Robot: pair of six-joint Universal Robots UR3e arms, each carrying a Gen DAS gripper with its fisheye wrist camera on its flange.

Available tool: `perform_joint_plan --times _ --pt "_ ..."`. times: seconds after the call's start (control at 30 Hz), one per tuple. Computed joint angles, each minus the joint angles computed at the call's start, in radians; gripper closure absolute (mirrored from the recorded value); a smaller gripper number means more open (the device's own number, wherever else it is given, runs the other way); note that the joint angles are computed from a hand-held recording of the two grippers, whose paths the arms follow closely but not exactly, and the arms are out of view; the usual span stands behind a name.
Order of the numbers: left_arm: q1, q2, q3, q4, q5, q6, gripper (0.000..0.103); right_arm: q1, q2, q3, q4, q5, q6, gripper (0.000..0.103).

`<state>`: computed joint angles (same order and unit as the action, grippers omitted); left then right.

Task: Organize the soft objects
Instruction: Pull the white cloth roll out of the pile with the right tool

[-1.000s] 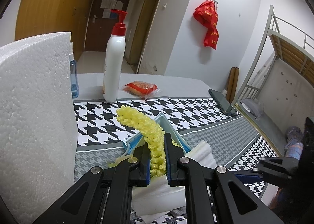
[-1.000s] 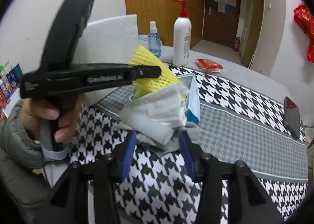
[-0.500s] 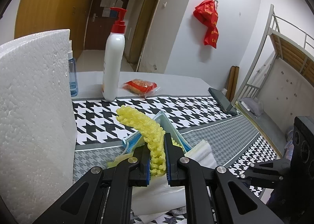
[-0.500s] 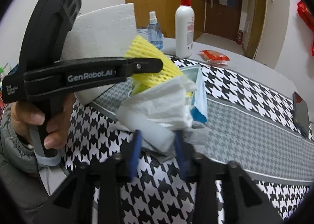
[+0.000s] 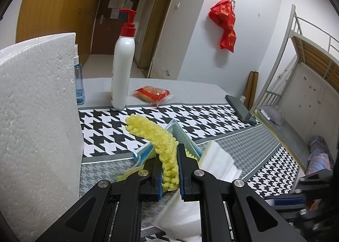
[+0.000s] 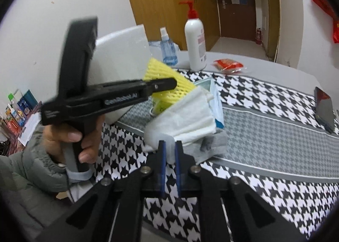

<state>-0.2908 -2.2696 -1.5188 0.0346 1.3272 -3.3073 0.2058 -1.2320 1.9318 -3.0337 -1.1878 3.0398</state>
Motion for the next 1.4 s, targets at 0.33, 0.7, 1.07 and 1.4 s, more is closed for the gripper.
perform_joint_plan --times 0.33,0.7,1.07,1.4 --pt "-0.007 -0.004 0.006 -0.001 0.007 0.007 0.091 -0.044 -0.167 0.204 0.042 0.005 -0.074 0.092" --pt "-0.008 -0.008 0.013 -0.006 0.006 0.003 0.091 0.017 -0.101 0.234 -0.03 -0.113 -0.146 0.067" --pt "-0.008 -0.015 0.02 -0.013 0.006 0.007 0.091 0.094 0.039 0.061 0.02 -0.13 -0.203 0.044" --pt "-0.008 -0.015 0.024 -0.019 0.009 0.003 0.091 0.095 0.119 -0.054 0.116 -0.133 -0.255 0.044"
